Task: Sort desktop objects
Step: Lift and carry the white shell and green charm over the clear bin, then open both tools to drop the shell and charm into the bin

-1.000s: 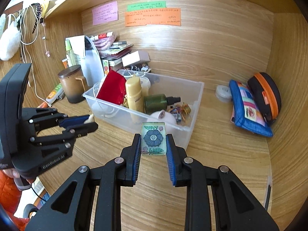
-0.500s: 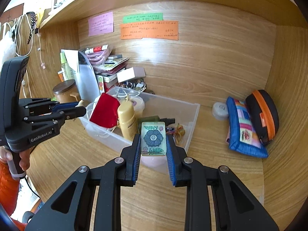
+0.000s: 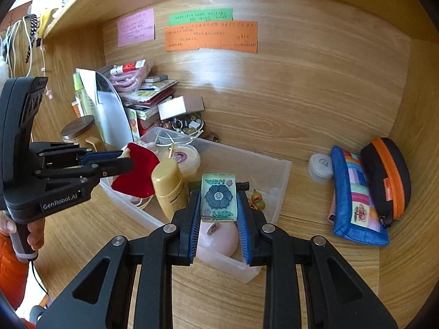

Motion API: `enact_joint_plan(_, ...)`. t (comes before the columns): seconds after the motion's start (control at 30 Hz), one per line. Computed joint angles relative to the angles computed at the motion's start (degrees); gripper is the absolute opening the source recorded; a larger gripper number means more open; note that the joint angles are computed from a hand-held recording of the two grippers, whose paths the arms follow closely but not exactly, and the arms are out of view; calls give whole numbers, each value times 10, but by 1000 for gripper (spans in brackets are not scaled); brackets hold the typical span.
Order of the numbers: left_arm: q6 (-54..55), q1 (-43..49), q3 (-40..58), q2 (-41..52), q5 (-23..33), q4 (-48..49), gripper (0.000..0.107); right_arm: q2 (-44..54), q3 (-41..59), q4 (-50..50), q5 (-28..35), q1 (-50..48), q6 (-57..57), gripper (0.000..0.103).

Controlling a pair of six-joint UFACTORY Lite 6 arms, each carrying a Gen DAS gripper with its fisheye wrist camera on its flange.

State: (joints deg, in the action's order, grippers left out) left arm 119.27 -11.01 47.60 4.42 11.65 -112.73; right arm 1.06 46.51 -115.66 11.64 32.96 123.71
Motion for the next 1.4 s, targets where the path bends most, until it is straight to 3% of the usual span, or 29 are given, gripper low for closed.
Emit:
enact_joint_plan(0.3,-29,0,30,46,5,38,14,101,78,-103,-35,-33,90,22)
enact_joint_plan(0.57,-52,4,58,93,15,71,14,189,155,-89,-60,-47,73,22)
enact_joint_plan(0.83,-49,7,73,121,23,74,14,245,201,11,-68,-48,-31,22)
enact_joint_plan(1.13,-18,9,74,130,25,54,14,288,243,190,-64,-38,-212,22)
enact_joint_plan(1.27,-37,12,78,135,32,72,17,305,259,289,-60,-33,-315,22)
enact_joint_plan(1.4,-66,19,79,134,46,100,23,311,265,314,-55,-30,-340,22)
